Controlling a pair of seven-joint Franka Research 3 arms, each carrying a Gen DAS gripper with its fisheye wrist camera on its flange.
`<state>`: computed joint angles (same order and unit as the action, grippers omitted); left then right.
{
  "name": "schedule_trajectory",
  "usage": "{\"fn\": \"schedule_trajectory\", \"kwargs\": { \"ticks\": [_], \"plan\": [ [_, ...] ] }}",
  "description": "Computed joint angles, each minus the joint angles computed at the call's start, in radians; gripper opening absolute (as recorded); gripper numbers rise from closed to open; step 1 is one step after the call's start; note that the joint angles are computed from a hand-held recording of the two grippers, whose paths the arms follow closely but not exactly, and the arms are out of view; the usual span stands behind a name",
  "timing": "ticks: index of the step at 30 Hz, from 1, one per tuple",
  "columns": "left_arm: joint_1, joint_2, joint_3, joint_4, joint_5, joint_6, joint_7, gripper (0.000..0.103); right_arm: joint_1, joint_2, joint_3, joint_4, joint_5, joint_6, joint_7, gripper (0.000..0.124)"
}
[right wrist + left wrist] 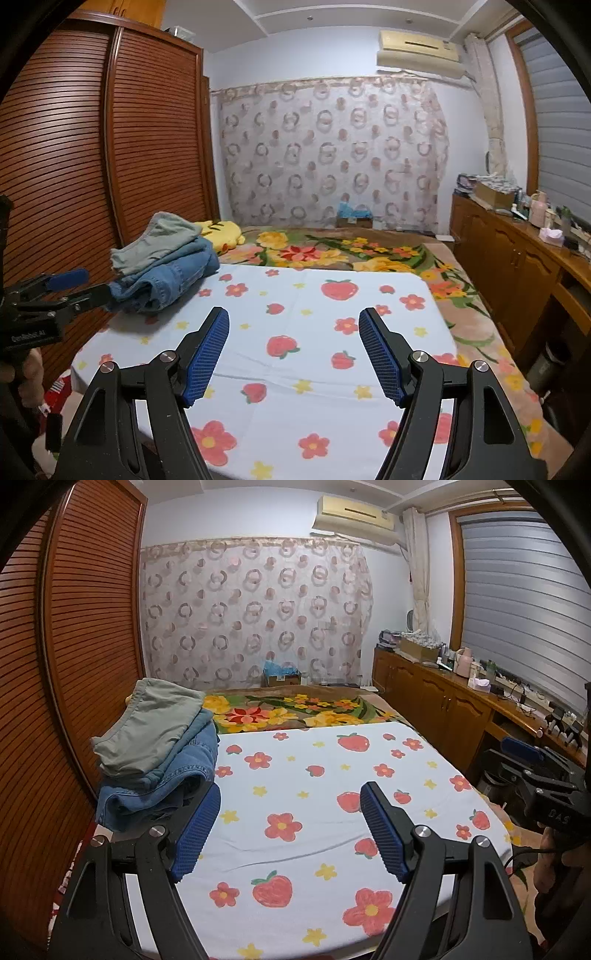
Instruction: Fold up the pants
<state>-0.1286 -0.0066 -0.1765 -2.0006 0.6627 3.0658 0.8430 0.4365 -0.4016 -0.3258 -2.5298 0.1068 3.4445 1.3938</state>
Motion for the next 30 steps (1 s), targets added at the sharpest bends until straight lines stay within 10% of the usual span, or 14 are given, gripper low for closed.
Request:
{"fn": "schedule_trajectory", "kwargs": {
  "ticks": [30],
  "plan": [
    [0.003,0.0,0.002,-0.003,-0.008,0.001,0.003,0.079,-0.004,0.01,-0.008,0.003,-0.012,0.003,0.023,0.075]
  ]
}}
